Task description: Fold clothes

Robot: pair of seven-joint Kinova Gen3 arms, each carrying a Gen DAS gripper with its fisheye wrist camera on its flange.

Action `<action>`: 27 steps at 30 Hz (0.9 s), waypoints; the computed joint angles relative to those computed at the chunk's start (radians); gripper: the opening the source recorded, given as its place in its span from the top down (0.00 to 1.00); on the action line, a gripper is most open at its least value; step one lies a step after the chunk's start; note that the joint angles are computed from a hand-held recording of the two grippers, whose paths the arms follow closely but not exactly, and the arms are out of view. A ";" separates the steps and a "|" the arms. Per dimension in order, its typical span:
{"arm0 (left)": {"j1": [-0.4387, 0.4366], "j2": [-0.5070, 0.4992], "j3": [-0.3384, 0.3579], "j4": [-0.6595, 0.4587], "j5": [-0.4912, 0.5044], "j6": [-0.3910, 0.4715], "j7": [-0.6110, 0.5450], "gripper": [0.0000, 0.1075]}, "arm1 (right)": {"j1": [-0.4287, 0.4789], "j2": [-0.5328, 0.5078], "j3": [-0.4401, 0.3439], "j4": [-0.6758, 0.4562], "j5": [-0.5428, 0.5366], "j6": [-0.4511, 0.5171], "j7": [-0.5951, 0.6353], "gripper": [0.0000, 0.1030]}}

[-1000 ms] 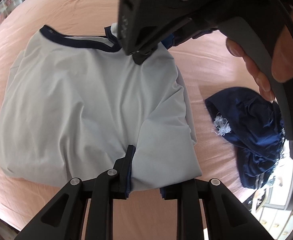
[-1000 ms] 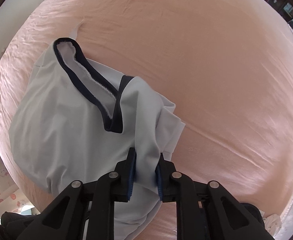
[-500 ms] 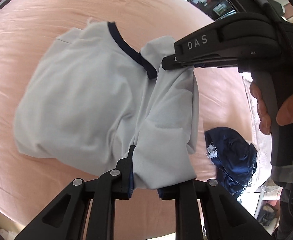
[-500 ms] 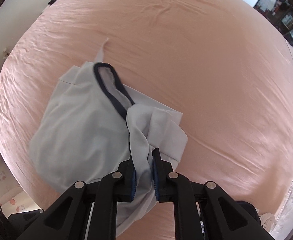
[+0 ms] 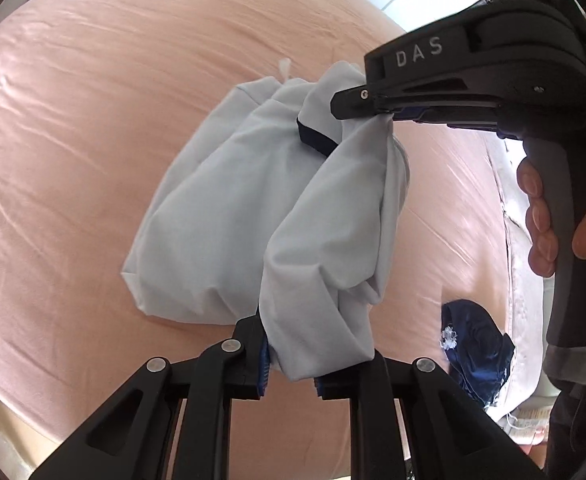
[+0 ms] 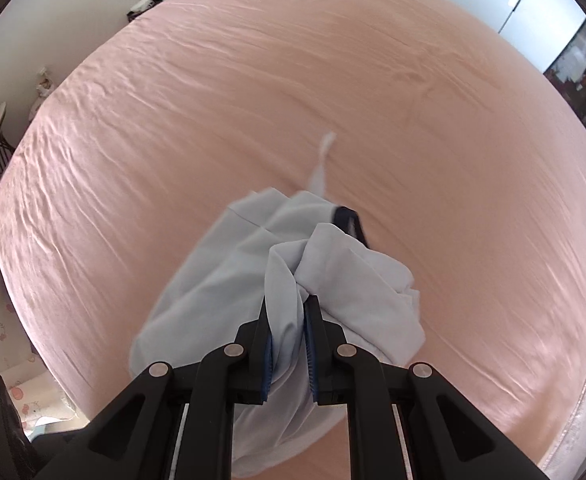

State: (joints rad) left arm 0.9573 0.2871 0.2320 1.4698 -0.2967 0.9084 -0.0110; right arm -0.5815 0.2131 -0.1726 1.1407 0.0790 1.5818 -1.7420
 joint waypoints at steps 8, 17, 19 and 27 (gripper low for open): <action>-0.033 -0.044 0.003 0.033 0.014 0.055 0.042 0.87 | -0.071 0.086 -0.007 -0.048 -0.014 -0.065 -0.075 0.89; -0.053 -0.016 0.014 -0.006 0.020 0.158 0.092 0.55 | -0.020 0.084 0.001 0.006 -0.075 -0.231 -0.034 0.29; 0.032 0.008 -0.066 -0.060 -0.002 0.239 0.074 0.33 | -0.009 0.064 0.001 0.019 -0.081 -0.273 -0.026 0.26; 0.030 -0.002 -0.009 -0.079 -0.077 0.323 0.161 0.30 | 0.042 -0.032 0.009 0.084 -0.081 -0.315 -0.024 0.25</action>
State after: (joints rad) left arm 0.9869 0.2846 0.2229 1.3904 -0.3738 1.2314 0.1498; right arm -0.5398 0.1816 -0.1637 1.2244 -0.0019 1.2670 -1.7660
